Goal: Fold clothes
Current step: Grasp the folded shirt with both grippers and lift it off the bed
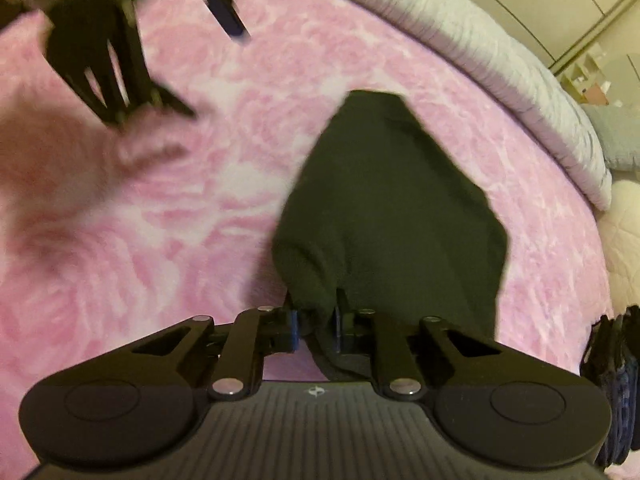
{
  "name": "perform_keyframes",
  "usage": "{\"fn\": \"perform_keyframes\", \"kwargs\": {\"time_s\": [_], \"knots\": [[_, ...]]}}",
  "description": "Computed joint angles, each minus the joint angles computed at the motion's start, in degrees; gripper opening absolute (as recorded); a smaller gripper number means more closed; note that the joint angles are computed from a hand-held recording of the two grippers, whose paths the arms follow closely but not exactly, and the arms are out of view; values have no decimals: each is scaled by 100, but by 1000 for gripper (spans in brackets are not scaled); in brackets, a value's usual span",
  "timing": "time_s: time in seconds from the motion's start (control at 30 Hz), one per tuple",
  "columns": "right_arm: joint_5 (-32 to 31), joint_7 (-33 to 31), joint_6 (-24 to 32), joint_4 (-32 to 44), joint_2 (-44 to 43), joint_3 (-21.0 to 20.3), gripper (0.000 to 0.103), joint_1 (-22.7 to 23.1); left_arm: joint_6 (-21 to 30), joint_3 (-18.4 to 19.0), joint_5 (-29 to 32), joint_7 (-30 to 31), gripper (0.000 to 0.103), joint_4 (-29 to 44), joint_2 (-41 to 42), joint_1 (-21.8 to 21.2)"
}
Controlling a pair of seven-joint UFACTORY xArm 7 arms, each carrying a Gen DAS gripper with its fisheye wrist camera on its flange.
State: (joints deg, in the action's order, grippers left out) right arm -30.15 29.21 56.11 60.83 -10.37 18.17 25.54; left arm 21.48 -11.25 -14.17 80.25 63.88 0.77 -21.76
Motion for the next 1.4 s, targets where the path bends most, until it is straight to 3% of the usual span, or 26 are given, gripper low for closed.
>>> {"fn": "perform_keyframes", "kwargs": {"time_s": [0.1,0.23,0.3,0.33,0.37,0.5,0.57,0.67,0.7,0.77,0.93,1.0,1.07,1.13,1.17,1.23,1.3,1.4], "knots": [[481,-491,202,-286,-830,-180,13,-37,-569,-250,-418,1219,74,57,279,-140],[1001,-1105,757,-748,-2013,-292,13,-146,-713,-604,-634,2138,77,229,620,-213],[1221,-1357,1002,-1071,-2578,-360,13,-187,-284,-644,-450,2079,60,405,729,-276],[1312,-1454,1107,-1253,-2834,-377,13,-210,-63,-645,-365,1988,38,490,764,-314],[1367,-1491,1183,-1392,-3000,-336,13,-257,70,-654,-336,1925,24,524,762,-342],[1603,-1282,1254,-1892,-3403,42,16,-467,504,-578,-161,1490,14,647,686,-447],[1626,-903,1375,-1891,-3316,384,26,-599,686,-527,-57,1244,14,782,699,-480],[1468,-243,1453,-1800,-3138,882,56,-671,921,-515,-2,1049,14,861,645,-514],[1364,-21,1458,-1756,-3063,1042,75,-676,1051,-506,17,959,14,933,654,-529],[975,324,1263,-1728,-2870,1357,85,-660,1377,-482,77,688,14,1178,740,-564],[-225,775,1112,-1472,-1790,1905,83,-815,2311,-443,-71,238,14,1935,1050,-505],[-569,881,1096,-1490,-1478,1874,79,-848,2576,-442,-116,177,14,2216,1183,-477],[-840,974,1125,-1591,-1369,1768,67,-825,2706,-448,-147,197,14,2345,1236,-453],[-895,951,1007,-1785,-1443,1494,66,-703,2725,-459,-185,260,14,2340,1221,-436],[-890,848,1008,-1867,-1468,1371,60,-610,2720,-461,-194,289,14,2316,1203,-433],[-819,610,952,-2042,-1620,1071,33,-392,2633,-465,-186,408,14,2131,1065,-431],[-665,482,871,-2125,-1874,780,25,-225,2520,-453,-165,623,13,1908,882,-412],[-478,53,1008,-1949,-2179,519,22,-217,2367,-463,-141,896,12,1760,644,-451]]}}
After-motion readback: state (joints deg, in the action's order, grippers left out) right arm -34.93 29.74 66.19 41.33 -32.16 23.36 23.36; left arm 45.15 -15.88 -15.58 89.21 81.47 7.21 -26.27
